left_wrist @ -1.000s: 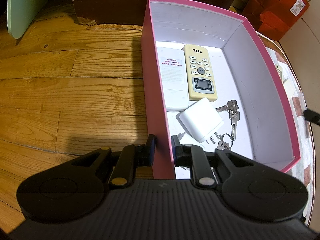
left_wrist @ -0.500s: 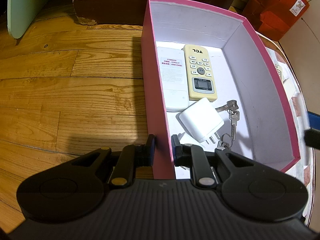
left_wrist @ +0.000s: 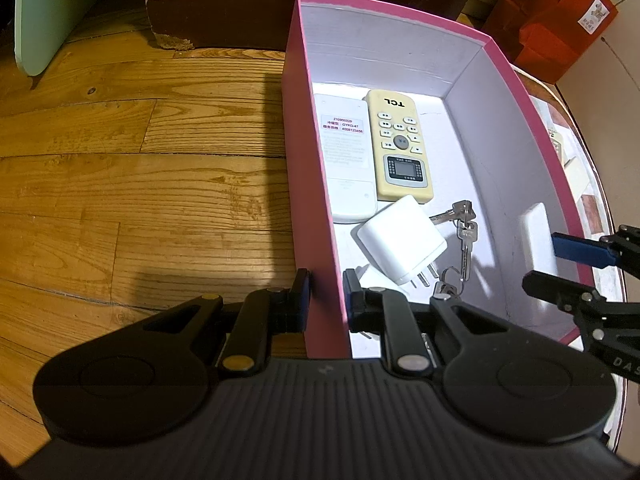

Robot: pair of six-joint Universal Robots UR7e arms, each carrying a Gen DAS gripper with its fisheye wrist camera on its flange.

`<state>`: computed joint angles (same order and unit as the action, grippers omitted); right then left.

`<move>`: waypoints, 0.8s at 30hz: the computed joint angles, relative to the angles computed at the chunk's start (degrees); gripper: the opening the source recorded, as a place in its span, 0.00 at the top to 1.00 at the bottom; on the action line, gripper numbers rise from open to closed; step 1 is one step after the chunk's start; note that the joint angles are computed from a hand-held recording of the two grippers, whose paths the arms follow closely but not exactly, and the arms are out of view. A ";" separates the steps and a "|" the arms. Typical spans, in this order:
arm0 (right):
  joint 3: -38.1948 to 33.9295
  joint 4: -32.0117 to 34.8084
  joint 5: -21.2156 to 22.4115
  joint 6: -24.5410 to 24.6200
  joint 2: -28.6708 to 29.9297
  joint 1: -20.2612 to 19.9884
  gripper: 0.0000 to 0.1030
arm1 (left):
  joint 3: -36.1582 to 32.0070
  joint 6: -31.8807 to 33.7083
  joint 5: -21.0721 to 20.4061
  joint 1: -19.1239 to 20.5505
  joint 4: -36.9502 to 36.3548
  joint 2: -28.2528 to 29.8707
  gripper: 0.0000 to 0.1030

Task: Organize rigid objects
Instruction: 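Carry the flat white charger into the box and open the right gripper, then move the right gripper back to the white cube charger on the mat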

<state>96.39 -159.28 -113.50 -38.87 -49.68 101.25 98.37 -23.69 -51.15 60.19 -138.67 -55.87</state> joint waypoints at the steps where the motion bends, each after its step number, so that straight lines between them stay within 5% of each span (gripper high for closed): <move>1: -0.03 0.01 -0.04 0.14 0.03 -0.07 0.53 | 0.00 0.00 0.00 0.00 0.00 0.00 0.86; 14: 5.25 -4.23 9.13 4.61 -10.60 -3.45 0.50 | -0.01 -0.45 0.00 -0.34 0.20 -0.05 0.85; 18: 8.27 -8.68 9.47 1.02 -14.35 -5.27 0.49 | -0.08 -0.57 -0.31 -0.22 0.30 -0.15 0.85; 24: 8.05 -8.85 6.88 1.99 -14.97 -6.57 0.49 | 0.24 -1.06 -2.68 0.52 -0.62 -1.09 0.84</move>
<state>104.44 -168.13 -106.62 -36.88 -64.65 94.68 98.61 -24.75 -53.83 60.71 -139.29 -56.96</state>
